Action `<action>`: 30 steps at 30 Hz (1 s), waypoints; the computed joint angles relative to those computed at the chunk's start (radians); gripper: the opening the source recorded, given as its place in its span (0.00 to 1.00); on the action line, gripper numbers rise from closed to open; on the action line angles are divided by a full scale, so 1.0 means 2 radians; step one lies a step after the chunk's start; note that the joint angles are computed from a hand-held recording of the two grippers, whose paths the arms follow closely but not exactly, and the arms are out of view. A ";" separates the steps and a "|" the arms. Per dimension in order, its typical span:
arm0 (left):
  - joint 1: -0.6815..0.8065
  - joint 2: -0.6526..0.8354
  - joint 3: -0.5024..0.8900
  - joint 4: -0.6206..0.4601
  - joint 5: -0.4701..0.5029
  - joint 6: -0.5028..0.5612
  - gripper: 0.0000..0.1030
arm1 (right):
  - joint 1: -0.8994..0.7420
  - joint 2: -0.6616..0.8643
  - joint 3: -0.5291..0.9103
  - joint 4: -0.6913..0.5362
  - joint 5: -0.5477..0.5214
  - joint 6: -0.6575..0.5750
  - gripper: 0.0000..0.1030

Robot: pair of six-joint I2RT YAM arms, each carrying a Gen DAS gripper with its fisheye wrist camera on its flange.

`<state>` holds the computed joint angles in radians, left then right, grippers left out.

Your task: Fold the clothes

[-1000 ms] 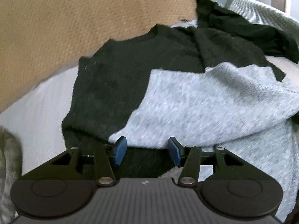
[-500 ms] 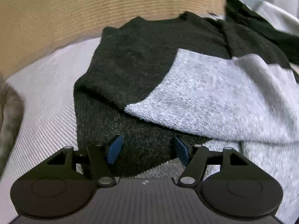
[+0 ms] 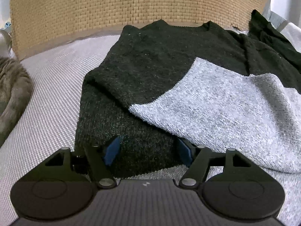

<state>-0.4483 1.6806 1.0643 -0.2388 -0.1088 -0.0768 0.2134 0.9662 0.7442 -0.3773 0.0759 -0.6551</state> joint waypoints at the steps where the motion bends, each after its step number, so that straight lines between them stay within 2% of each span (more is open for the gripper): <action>1: 0.002 0.000 0.001 -0.001 0.003 0.005 0.67 | -0.004 -0.010 0.000 -0.001 -0.005 -0.005 0.14; 4: 0.006 0.000 0.003 -0.001 0.015 0.018 0.67 | -0.011 -0.065 0.000 -0.021 -0.016 -0.032 0.14; 11: 0.015 0.000 0.015 -0.019 0.031 0.027 0.68 | -0.010 -0.149 0.030 -0.134 -0.048 -0.091 0.13; 15: 0.012 -0.001 0.016 -0.019 0.028 0.023 0.68 | 0.028 -0.160 0.038 -0.195 -0.031 -0.091 0.13; 18: 0.011 -0.002 0.019 -0.023 0.027 0.024 0.69 | 0.075 -0.138 0.031 -0.231 0.017 -0.084 0.13; 20: 0.011 -0.001 0.020 -0.024 0.029 0.025 0.69 | 0.083 -0.118 0.032 -0.249 0.021 -0.071 0.13; 25: 0.011 0.002 0.024 -0.025 0.031 0.026 0.69 | 0.108 -0.090 0.042 -0.271 0.047 -0.064 0.13; 30: 0.008 0.007 0.026 -0.022 0.032 0.025 0.69 | 0.126 -0.108 0.056 -0.288 0.067 -0.077 0.13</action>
